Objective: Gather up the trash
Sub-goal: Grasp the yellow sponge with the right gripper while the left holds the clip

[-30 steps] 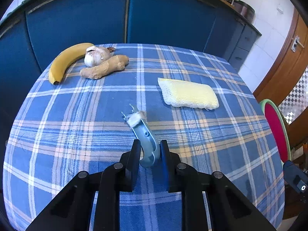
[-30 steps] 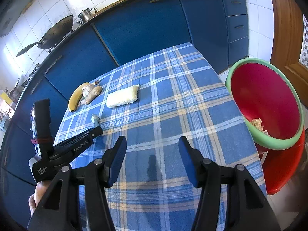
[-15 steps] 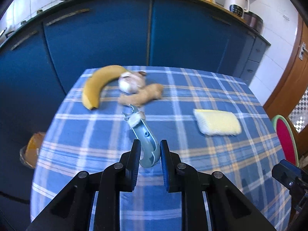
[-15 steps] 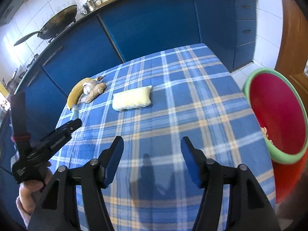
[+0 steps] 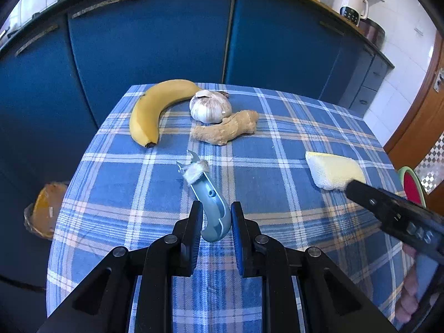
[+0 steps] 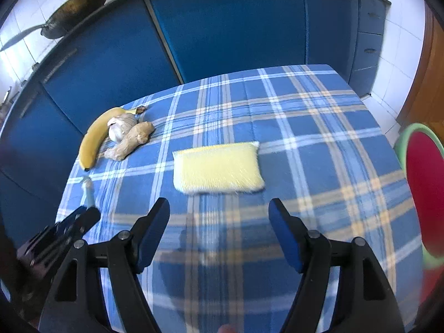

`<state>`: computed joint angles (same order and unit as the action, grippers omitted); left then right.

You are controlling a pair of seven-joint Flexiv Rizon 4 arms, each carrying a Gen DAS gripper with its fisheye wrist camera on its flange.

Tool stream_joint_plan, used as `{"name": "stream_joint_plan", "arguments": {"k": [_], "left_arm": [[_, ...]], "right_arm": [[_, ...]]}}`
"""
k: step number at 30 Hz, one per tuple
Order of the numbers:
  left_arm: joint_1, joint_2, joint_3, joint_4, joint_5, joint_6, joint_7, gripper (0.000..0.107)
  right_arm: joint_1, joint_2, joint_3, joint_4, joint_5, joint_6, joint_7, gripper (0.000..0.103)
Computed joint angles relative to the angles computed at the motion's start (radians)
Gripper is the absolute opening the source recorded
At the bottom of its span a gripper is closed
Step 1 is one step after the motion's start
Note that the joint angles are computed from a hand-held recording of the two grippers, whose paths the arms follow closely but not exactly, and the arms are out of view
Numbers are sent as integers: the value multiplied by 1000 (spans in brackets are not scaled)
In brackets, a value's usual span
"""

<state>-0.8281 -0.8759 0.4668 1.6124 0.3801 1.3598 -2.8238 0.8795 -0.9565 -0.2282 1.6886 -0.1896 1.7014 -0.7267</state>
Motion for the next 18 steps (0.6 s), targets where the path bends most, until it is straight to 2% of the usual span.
{"name": "stream_joint_plan", "arguments": {"k": [7, 15, 18], "left_arm": [[8, 18, 9, 49, -3, 42, -15, 21], [39, 13, -4, 116, -90, 175, 19, 21], [37, 8, -3, 126, -124, 200, 49, 21]], "right_arm": [[22, -44, -33, -106, -54, -112, 50, 80], [47, -74, -84, -171, -191, -248, 123, 80], [10, -70, -40, -180, -226, -268, 129, 80]]}}
